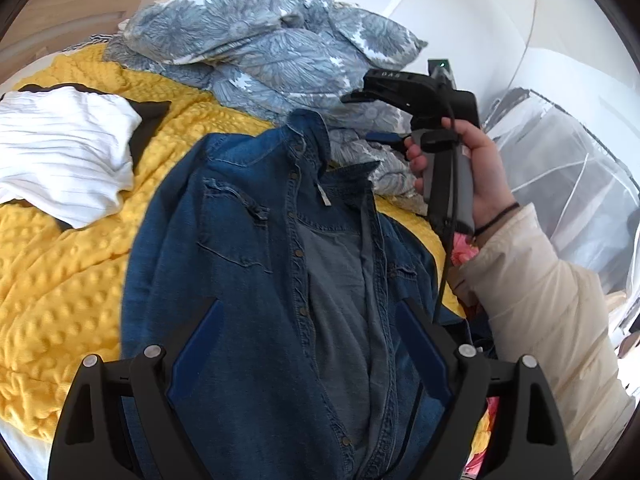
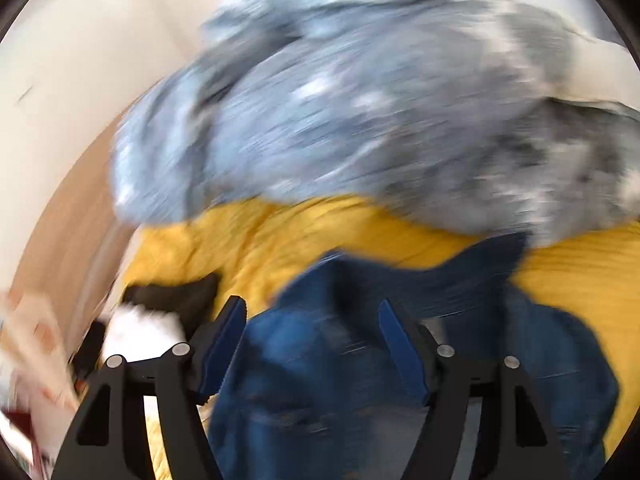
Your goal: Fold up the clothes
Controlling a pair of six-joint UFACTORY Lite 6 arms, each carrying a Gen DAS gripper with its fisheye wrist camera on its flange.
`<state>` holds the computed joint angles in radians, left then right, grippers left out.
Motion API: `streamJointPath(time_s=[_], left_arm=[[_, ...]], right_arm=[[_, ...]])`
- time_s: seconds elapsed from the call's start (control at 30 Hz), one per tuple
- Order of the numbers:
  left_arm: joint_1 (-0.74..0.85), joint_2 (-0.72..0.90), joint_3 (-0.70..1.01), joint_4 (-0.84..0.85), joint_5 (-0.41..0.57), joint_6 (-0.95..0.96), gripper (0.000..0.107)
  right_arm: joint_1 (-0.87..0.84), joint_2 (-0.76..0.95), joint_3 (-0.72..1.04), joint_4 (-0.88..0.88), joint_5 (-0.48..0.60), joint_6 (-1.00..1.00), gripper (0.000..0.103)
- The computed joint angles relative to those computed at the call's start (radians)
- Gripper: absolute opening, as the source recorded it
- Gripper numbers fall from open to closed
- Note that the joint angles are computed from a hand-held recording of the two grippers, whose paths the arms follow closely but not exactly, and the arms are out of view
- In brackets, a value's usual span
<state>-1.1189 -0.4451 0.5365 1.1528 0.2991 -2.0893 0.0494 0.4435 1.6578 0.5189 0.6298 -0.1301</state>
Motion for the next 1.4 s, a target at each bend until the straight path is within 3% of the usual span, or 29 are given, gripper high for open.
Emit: streamJointPath(time_s=[0.2,0.33,0.67,0.8,0.93,1.03,1.23,1.3,1.4], left_arm=[[-0.012,0.087,0.044,0.024,-0.012,-0.011,0.088],[0.014,0.086,0.034,0.025,-0.038,-0.006,0.088],[0.062,0.035,-0.014,-0.049,-0.093,0.072,0.088],[0.069,0.041,-0.012,-0.052,-0.105,0.078,0.088],[0.068,0.073,0.01,-0.079,-0.101,0.115,0.088],[0.063,0.096,0.03,-0.06,-0.1,0.094,0.088],[0.062,0.179,0.08,-0.018,-0.109,0.05,0.088],[0.074,0.226,0.101,-0.016,-0.123,0.045,0.088],[0.086,0.295,0.136,-0.044,-0.122,0.065,0.088]], right_arm=[[-0.054,0.201,0.152,-0.098,0.025,0.174,0.072],[-0.058,0.38,0.296,0.129,0.102,0.115,0.072],[-0.045,0.614,0.583,0.29,0.217,0.214,0.072],[-0.04,0.554,0.462,0.374,0.134,0.097,0.072],[-0.042,0.502,0.395,0.156,0.13,0.203,0.072],[-0.048,0.309,0.148,0.02,0.006,0.153,0.072],[-0.268,-0.212,-0.46,0.255,-0.086,-0.322,0.072],[-0.389,-0.344,-0.629,0.363,-0.055,-0.501,0.072],[-0.627,-0.477,-0.832,0.519,0.073,-0.771,0.072]])
